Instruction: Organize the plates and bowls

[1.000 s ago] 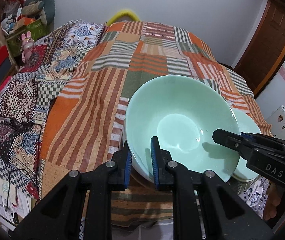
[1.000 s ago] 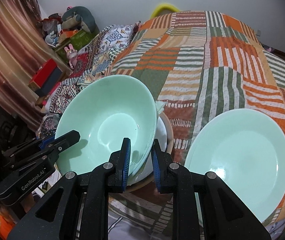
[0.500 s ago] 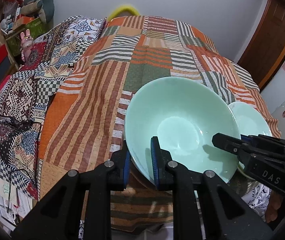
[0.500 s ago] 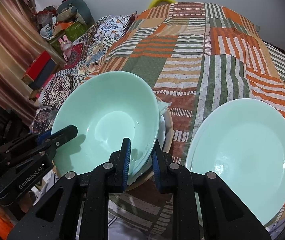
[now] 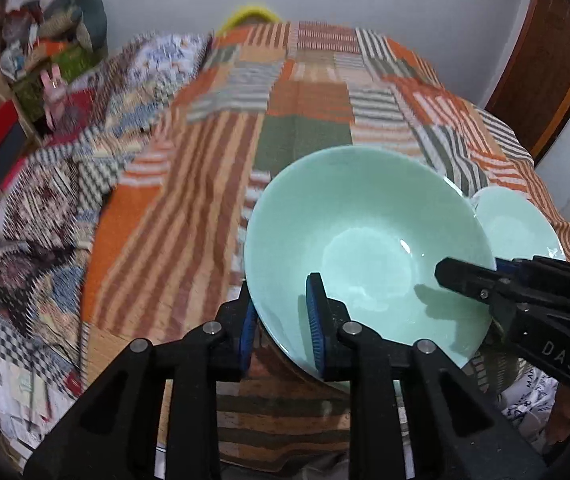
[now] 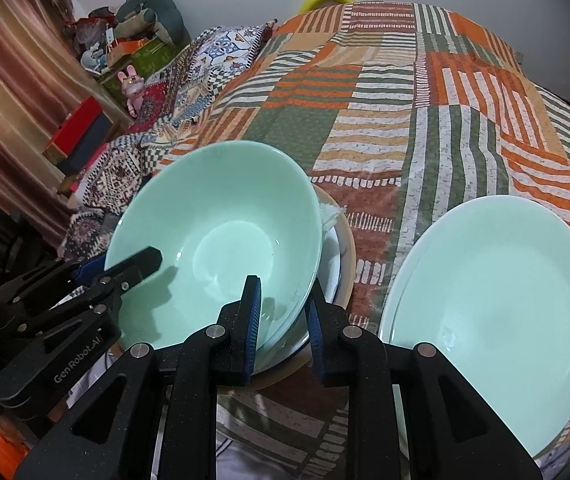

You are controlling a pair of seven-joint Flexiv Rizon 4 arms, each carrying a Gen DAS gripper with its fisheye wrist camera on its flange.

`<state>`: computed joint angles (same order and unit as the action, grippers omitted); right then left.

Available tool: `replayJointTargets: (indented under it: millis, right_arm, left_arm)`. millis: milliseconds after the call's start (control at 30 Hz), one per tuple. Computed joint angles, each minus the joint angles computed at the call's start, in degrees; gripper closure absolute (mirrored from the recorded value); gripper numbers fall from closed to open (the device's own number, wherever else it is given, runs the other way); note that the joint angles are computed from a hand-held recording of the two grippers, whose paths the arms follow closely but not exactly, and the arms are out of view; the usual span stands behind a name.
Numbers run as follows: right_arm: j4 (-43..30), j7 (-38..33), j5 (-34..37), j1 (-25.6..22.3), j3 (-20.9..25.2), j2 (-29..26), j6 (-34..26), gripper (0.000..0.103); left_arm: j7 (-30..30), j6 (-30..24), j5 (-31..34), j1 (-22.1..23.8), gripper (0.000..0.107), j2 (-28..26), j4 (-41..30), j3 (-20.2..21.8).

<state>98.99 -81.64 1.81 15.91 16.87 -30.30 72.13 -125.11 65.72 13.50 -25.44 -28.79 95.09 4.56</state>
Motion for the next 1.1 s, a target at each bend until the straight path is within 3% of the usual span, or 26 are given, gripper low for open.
replayJointTargets:
  millis: [300, 433, 500, 567, 667, 867, 1100]
  right_arm:
    - [1.60, 1.33, -2.72, 1.28, -2.35, 1.04, 1.73, 0.078]
    - [2.23, 0.84, -2.53, 0.30, -1.52, 1.46, 3.16, 0.065]
    - [2.79, 1.53, -3.18, 0.67, -2.32, 1.82, 4.10, 0.062]
    - [2.95, 1.65, -2.88, -0.04, -1.81, 1.86, 4.58, 0.059]
    - [2.71, 1.96, -1.99, -0.97, -1.00, 1.57, 4.46, 0.057]
    - [0.36, 1.26, 1.28, -3.16, 1.58, -0.13, 1.36, 0.056]
    - [-1.64, -0.79, 4.03, -3.82, 2.96, -1.48, -0.59, 0.056]
  left_arm:
    - [-0.29, 1.87, -0.50, 0.56, 0.084, 0.46, 1.30, -0.25]
    - [-1.08, 3.98, -0.79, 0.68, 0.077, 1.60, 2.53, 0.12]
    - [-1.57, 4.92, -0.65, 0.51, 0.071, 2.04, 2.98, 0.43]
    - [-2.53, 6.13, -0.28, 0.26, 0.058, 2.40, 3.47, 1.01]
    - [-2.70, 6.93, -0.67, 0.61, 0.055, 2.42, 4.04, 0.93]
    - [2.80, 9.11, -7.87, 5.06, 0.055, 1.01, 6.59, -4.06]
    - [8.50, 11.02, -13.99, 6.16, 0.055, -0.89, 7.59, -6.08]
